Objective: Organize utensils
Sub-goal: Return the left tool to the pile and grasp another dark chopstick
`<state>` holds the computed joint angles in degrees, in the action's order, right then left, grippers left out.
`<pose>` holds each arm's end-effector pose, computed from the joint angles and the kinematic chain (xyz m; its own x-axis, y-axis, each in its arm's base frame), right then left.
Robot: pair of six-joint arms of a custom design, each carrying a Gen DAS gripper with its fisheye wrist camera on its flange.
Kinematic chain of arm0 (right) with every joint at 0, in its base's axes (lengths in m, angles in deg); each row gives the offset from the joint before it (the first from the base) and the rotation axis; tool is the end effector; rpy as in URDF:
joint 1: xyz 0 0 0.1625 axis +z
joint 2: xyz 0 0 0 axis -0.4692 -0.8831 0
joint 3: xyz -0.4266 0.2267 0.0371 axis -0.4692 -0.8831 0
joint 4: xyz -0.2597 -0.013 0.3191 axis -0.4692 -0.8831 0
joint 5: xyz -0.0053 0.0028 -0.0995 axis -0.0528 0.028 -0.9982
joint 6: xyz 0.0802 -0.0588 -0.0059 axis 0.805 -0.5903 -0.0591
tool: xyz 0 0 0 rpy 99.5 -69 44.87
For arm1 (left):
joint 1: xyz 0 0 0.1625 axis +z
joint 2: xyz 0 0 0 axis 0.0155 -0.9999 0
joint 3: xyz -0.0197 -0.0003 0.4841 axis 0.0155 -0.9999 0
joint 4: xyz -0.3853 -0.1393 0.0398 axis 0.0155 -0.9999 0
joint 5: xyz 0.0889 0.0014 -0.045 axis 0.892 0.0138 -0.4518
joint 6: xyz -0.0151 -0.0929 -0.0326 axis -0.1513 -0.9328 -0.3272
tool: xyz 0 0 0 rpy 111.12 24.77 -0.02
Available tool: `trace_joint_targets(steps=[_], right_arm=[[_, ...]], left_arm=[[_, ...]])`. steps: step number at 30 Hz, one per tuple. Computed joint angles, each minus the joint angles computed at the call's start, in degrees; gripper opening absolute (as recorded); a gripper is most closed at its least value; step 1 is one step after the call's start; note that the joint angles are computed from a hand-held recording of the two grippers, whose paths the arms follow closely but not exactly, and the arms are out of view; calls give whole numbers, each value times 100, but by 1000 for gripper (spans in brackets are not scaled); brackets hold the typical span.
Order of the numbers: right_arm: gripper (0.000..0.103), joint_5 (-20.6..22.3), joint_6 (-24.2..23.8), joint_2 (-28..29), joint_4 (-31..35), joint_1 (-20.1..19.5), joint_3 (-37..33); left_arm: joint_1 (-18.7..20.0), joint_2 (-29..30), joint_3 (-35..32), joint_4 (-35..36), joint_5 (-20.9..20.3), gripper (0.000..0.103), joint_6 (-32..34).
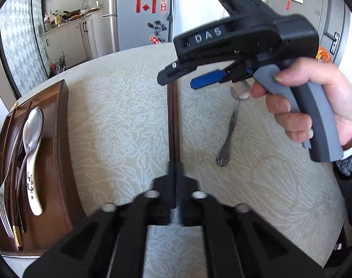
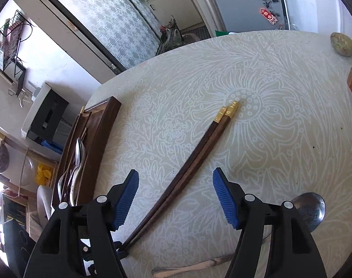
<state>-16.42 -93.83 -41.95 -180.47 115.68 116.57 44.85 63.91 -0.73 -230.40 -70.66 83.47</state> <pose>0.0858 -0.8321 0.3223 -0.9168 -0.3057 0.2570 -0.3681 0.8965 -0.2467 -0.3944 -0.6890 -0.0189 -0.7015 0.3608 -0.6146 0.6263 0.7237 -0.2900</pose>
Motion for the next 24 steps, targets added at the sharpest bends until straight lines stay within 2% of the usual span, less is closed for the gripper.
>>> trace_joint_targets(steps=[5,9,11,15,18,20,21,24], right_arm=[[69,-69,231,39,-94,7,23],[60,-448,46,76,-271,99,70],[59,-384,72,83,-217,85,50],[59,-295,82,69,-217,54,65],[59,-219,59,40,-146,37,82],[59,-198,46,37,-128,32,77],[59,-188,50,34,-118,29,73],[59,-165,51,27,-115,26,73]], left_arm=[[6,-39,-3,-31,-117,0,34],[14,-71,45,37,-221,0,47],[-2,-104,99,44,-429,0,125],[-29,-64,81,97,-284,0,175],[11,-53,44,129,-354,0,138],[11,-27,-5,168,-307,8,154],[-2,-15,0,170,-283,21,147],[-10,3,-25,195,-272,36,166]])
